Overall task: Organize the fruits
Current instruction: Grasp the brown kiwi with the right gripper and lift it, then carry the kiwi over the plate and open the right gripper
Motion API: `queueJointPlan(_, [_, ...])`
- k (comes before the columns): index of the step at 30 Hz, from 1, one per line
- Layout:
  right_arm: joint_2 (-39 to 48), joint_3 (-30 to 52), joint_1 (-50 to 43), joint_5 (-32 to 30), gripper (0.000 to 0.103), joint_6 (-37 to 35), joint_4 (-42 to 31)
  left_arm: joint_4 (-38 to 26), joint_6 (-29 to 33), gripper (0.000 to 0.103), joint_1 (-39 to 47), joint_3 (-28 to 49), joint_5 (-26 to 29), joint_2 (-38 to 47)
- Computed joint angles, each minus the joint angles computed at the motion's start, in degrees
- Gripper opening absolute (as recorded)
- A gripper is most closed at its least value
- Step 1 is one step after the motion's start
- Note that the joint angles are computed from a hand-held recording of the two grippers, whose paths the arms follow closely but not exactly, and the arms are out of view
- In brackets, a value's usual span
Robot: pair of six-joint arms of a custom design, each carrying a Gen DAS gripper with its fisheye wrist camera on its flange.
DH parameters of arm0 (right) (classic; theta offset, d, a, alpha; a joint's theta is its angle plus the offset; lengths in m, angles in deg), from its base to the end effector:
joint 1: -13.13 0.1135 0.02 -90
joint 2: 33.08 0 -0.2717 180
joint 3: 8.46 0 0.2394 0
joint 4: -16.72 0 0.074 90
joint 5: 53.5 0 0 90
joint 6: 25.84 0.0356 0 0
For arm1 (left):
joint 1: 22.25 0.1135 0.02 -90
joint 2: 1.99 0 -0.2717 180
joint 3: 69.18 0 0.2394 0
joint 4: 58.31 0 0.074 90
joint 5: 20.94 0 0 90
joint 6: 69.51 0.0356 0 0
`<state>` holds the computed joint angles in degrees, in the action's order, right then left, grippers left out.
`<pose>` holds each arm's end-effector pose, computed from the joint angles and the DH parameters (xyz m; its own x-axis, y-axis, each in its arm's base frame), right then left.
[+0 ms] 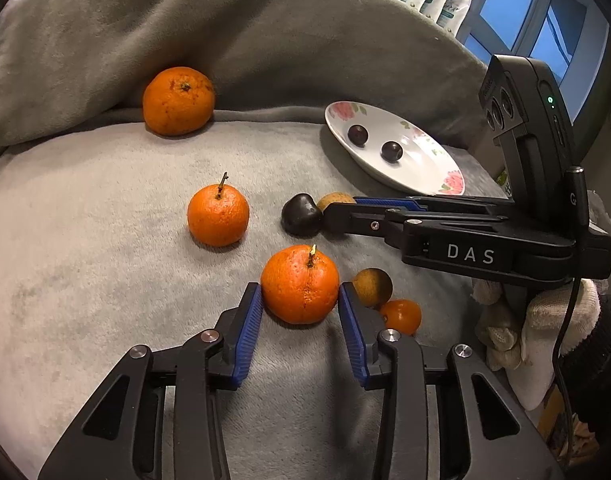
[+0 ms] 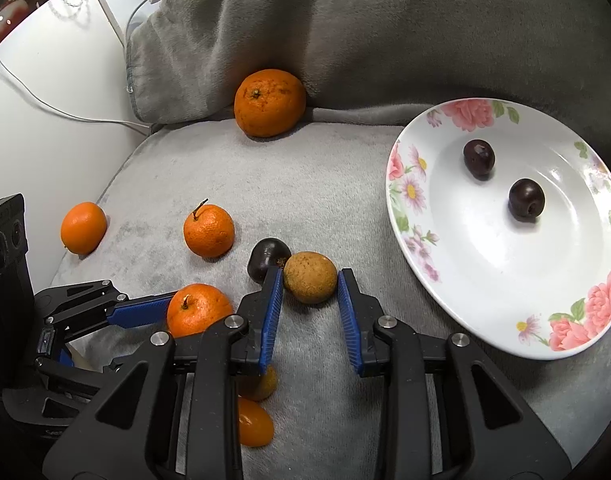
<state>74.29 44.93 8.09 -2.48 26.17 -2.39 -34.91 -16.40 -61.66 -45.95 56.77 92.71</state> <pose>0.2724 -0.0015 0.0819 -0.6810 -0.4203 -0.5997 -0.6765 0.6747 0.2953 0.1524 -0.1154 0.0764 -0.7661 -0.1296 -0.6295 0.0632 0.9595 -0.2745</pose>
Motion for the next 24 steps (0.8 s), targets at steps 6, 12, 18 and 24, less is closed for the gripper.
queueJointPlan(6, [-1.24,-0.90,-0.70,-0.71,0.029,-0.47,0.46,0.08,-0.86,0.037,-0.04,-1.65,-0.32,-2.48])
queueJointPlan(12, [-2.67,-1.15,-1.59,-1.54,0.029,-1.51,-0.60,-1.76,-1.65,0.037,-0.68,-2.83,-1.14,-6.36])
queueJointPlan(18, [-4.95,-1.72,-3.28,-2.62,0.029,-2.69,-1.84,-4.64,-1.94,0.036,-1.10,-3.54,-2.07,-10.91])
queueJointPlan(24, [-7.12,-1.12,-7.14,-4.21,0.029,-5.16,-4.62,-9.07,-2.25,0.036,-1.90,-3.31,-3.44,-16.35])
